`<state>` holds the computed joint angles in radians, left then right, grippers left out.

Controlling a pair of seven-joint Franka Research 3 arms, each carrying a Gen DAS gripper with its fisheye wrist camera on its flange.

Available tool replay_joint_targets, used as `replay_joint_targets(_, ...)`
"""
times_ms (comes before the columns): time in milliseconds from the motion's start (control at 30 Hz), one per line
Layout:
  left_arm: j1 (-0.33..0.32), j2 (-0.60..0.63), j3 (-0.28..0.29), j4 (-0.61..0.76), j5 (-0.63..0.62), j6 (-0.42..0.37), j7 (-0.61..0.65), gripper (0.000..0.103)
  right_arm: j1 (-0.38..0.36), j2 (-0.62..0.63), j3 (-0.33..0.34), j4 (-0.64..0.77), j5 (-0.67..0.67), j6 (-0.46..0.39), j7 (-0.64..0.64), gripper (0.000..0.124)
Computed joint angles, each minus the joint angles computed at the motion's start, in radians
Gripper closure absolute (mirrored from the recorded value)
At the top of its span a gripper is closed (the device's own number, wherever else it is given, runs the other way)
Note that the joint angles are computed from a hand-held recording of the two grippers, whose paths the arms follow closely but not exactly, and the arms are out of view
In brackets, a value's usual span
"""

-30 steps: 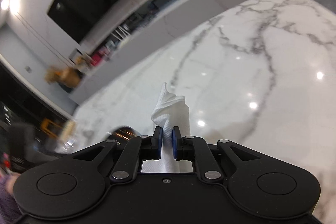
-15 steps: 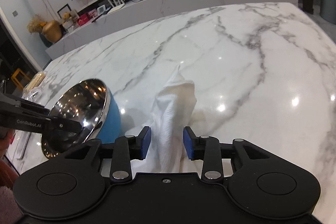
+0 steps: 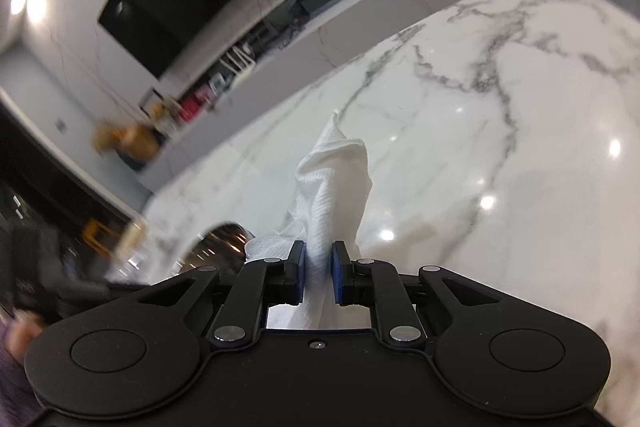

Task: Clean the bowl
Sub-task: 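Rub the towel on the bowl's blue outer wall with the right tool while the left tool holds the rim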

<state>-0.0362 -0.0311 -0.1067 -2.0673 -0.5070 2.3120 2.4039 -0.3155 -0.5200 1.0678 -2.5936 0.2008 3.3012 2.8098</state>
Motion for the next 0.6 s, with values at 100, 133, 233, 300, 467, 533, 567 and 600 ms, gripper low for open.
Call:
replay_joint_targets(100,0.001,-0.007,0.001,-0.005,-0.001,0.000,-0.002,0.081,-0.004,0.023,0.014,-0.022,0.049,0.108,0.032,0.111)
replay_joint_targets(133,0.000,-0.009,0.001,-0.006,-0.001,-0.003,0.000,0.081,-0.006,0.039,0.022,-0.024,0.069,0.143,0.033,0.111)
replay_joint_targets(233,-0.004,-0.009,-0.001,-0.007,0.015,-0.006,-0.007,0.081,-0.002,0.083,0.030,-0.016,0.104,0.190,0.009,0.111)
replay_joint_targets(300,-0.007,-0.009,-0.003,-0.009,0.027,-0.004,-0.010,0.083,0.019,0.116,0.019,-0.009,0.118,0.199,-0.014,0.111)
replay_joint_targets(467,-0.013,-0.013,-0.006,-0.018,0.050,0.007,-0.016,0.086,0.068,0.181,-0.008,0.003,0.164,0.220,-0.065,0.111)
replay_joint_targets(533,-0.015,-0.014,-0.005,-0.021,0.054,0.011,-0.016,0.087,0.081,0.221,-0.012,0.011,0.183,0.249,-0.080,0.111)
replay_joint_targets(567,-0.016,-0.015,-0.005,-0.023,0.055,0.013,-0.014,0.086,0.090,0.236,-0.017,0.014,0.192,0.257,-0.089,0.111)
replay_joint_targets(600,-0.016,-0.016,-0.004,-0.024,0.055,0.014,-0.013,0.086,0.100,0.249,-0.025,0.018,0.199,0.261,-0.098,0.111)
